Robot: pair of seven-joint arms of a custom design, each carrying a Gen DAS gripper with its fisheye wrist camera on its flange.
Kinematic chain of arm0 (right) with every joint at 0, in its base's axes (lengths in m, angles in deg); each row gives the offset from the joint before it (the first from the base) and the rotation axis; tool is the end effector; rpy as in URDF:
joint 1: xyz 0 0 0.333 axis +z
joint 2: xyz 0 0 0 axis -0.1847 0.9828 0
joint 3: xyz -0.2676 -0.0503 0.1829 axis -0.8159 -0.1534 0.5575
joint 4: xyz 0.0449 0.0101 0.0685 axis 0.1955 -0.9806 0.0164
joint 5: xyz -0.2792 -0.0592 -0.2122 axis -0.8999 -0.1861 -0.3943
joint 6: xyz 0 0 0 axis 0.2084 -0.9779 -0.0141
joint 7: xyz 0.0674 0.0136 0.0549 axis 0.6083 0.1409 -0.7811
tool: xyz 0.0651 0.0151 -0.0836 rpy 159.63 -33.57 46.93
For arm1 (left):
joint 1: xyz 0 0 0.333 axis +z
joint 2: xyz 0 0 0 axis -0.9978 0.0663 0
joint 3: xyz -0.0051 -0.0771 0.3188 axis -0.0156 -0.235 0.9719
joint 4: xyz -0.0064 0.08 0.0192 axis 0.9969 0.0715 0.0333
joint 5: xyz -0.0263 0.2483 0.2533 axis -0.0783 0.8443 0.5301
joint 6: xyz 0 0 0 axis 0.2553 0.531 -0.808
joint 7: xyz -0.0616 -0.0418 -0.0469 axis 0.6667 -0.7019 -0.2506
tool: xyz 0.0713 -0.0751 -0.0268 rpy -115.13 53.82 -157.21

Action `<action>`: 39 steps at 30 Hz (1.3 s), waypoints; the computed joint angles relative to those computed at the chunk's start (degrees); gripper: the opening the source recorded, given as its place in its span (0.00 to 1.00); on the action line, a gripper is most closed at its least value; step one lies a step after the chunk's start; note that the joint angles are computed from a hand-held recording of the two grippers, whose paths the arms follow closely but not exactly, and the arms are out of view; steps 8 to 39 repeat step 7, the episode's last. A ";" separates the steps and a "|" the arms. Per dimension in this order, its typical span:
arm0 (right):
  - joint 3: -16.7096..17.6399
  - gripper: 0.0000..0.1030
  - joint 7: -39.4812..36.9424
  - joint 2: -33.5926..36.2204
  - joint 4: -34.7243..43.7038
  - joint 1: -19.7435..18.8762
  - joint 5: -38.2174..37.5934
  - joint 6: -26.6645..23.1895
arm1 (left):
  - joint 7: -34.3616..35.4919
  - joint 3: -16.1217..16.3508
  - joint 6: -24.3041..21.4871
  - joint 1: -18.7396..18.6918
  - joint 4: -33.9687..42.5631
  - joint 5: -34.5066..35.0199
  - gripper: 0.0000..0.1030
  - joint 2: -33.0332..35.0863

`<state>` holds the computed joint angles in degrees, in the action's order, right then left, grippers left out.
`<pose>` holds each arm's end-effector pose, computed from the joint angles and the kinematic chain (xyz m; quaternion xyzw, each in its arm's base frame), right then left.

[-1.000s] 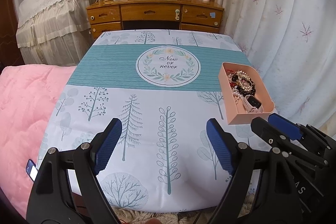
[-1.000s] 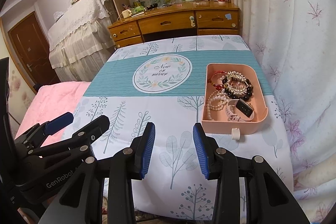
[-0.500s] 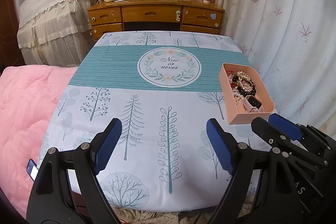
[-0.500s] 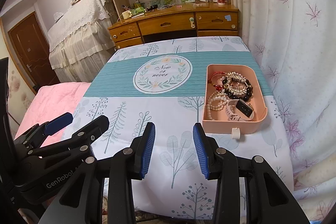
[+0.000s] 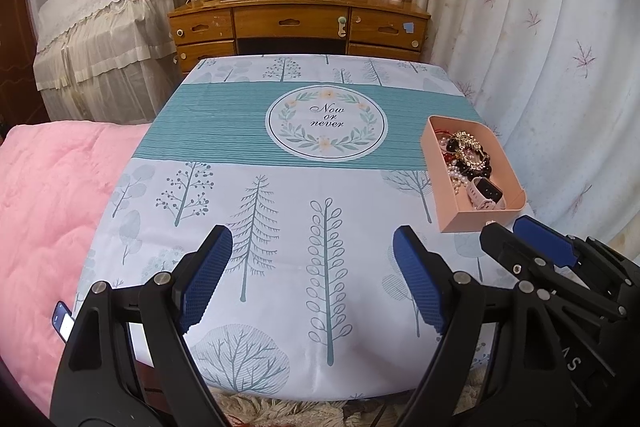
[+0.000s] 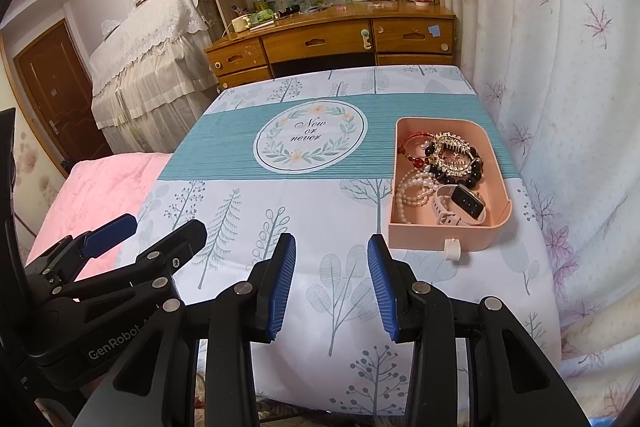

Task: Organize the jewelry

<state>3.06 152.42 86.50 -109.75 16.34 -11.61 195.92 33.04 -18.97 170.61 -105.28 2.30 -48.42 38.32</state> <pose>0.6189 0.3391 0.6701 -0.6614 0.6680 -0.1686 0.2965 0.6250 -0.3080 0.6302 -0.6336 0.6820 -0.2723 0.2435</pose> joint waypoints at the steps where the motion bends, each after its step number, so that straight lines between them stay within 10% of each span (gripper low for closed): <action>1: -0.03 0.37 -0.09 -0.08 -0.09 -0.03 -0.05 -0.02 | 0.04 0.00 0.03 0.02 0.05 -0.04 0.79 0.03; 39: -0.01 0.37 -0.01 0.11 0.19 0.01 0.02 -0.23 | 0.24 -0.13 0.21 0.34 -0.56 -0.53 0.78 -0.22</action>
